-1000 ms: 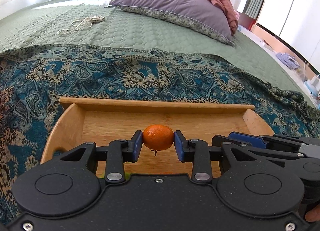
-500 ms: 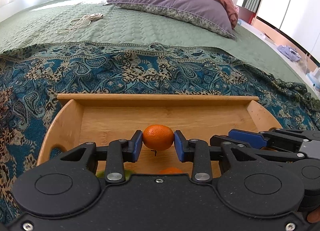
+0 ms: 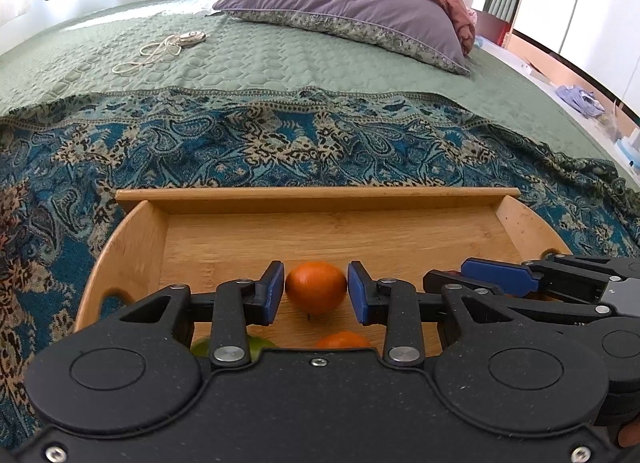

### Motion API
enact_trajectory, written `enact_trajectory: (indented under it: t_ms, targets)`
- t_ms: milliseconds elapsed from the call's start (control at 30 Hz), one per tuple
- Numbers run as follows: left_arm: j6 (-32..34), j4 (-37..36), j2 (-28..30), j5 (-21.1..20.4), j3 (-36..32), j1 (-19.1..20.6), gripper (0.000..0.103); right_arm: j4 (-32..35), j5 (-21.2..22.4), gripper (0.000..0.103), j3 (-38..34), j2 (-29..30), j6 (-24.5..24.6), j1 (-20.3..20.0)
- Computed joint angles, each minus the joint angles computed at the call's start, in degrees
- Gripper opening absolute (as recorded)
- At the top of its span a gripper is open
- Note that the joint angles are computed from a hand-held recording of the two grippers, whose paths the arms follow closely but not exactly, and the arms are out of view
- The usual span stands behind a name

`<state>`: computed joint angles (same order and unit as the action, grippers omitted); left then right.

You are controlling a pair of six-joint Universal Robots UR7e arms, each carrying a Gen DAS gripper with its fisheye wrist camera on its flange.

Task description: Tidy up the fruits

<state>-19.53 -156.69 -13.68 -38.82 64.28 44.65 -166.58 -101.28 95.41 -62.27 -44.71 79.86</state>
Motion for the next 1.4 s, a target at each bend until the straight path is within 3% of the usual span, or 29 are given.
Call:
enact_trajectory:
  t_ms: [67,300,533,733,867,1033,1400]
  targets:
    - [0.28,-0.4,-0.21,0.59,0.29,-0.31,0.034,-0.93,0.69,0.051,0.56,-0.36,-0.14,-0.11]
    - [1.2,-4.69,-2.25,2.82,3.89,-1.85,0.053,-2.43,3.51,0.061,2.47,-2.79,-1.7,-0.36]
    - [4.88,-13.16,-4.37,6.57,9.95,-4.44,0.079,-7.94,8.54,0.086,7.2,-6.66,-4.27,-1.4]
    - [4.07,-18.19,-6.95,8.62,16.27,-7.07,0.085,-11.35,12.67,0.092,11.75,-10.73,-6.11,-2.43]
    - [4.55,-22.21,-8.11,10.34,20.3,-8.94,0.087,-14.57,15.75,0.103,15.42,-13.37,-7.35,-3.5]
    - [4.11,-25.56,-9.65,11.71,25.26,-11.41,0.092,-18.09,18.2,0.103,19.43,-16.18,-10.17,-4.66]
    - [0.49,-28.13,-10.76,14.64,31.68,-15.64,0.097,-21.1,21.68,0.103,25.43,-20.95,-10.0,-7.69]
